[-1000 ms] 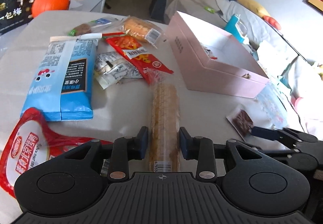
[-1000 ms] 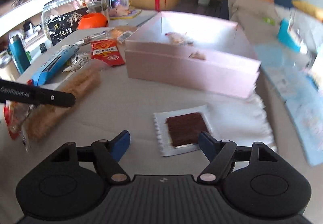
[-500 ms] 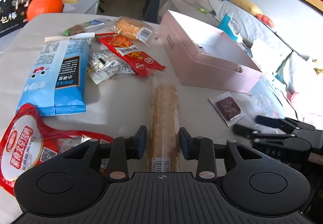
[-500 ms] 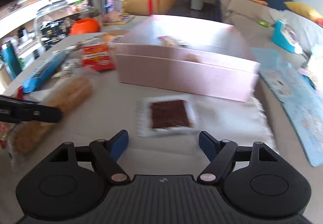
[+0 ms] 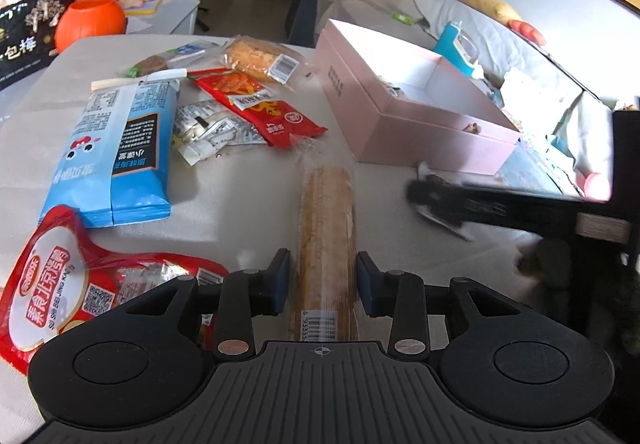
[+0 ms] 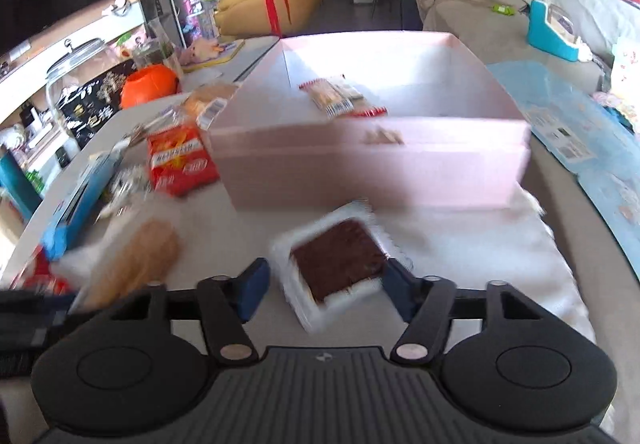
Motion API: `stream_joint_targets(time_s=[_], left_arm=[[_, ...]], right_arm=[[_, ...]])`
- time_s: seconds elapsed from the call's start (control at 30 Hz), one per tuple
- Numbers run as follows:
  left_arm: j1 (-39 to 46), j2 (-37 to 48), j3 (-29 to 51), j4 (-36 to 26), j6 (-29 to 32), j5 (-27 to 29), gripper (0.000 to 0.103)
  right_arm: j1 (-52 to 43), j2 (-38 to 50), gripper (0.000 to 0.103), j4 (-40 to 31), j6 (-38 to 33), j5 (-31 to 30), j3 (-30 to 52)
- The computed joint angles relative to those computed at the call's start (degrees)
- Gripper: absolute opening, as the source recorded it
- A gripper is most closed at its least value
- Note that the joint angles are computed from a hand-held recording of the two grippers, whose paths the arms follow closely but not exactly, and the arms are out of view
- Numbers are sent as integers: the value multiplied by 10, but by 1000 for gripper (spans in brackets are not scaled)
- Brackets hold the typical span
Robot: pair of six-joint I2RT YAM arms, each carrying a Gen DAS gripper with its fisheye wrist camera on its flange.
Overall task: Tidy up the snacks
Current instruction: 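Lift the chocolate square with right while left lifts the biscuit bar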
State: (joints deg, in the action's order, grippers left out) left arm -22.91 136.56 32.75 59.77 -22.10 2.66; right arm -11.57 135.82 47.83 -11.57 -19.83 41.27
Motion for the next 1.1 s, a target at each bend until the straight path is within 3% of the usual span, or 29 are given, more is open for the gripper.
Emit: stream_joint_targets(time_s=[0.13, 0.57, 0.67, 0.93, 1.1], left_arm=[[-2, 0, -4, 3, 5, -3, 39], [-4, -1, -7, 3, 6, -6, 40], [-6, -1, -8, 4, 7, -7, 40], [-19, 0, -11, 7, 12, -28, 40], [-19, -2, -12, 5, 14, -27, 40]], right_arm=[[37, 42, 75, 81, -24, 49, 3], [-85, 1, 88, -17, -152, -68, -25], [-99, 4, 90, 1, -169, -79, -42], [-95, -1, 94, 11, -145, -67, -54], [-63, 7, 82, 29, -96, -60, -40]])
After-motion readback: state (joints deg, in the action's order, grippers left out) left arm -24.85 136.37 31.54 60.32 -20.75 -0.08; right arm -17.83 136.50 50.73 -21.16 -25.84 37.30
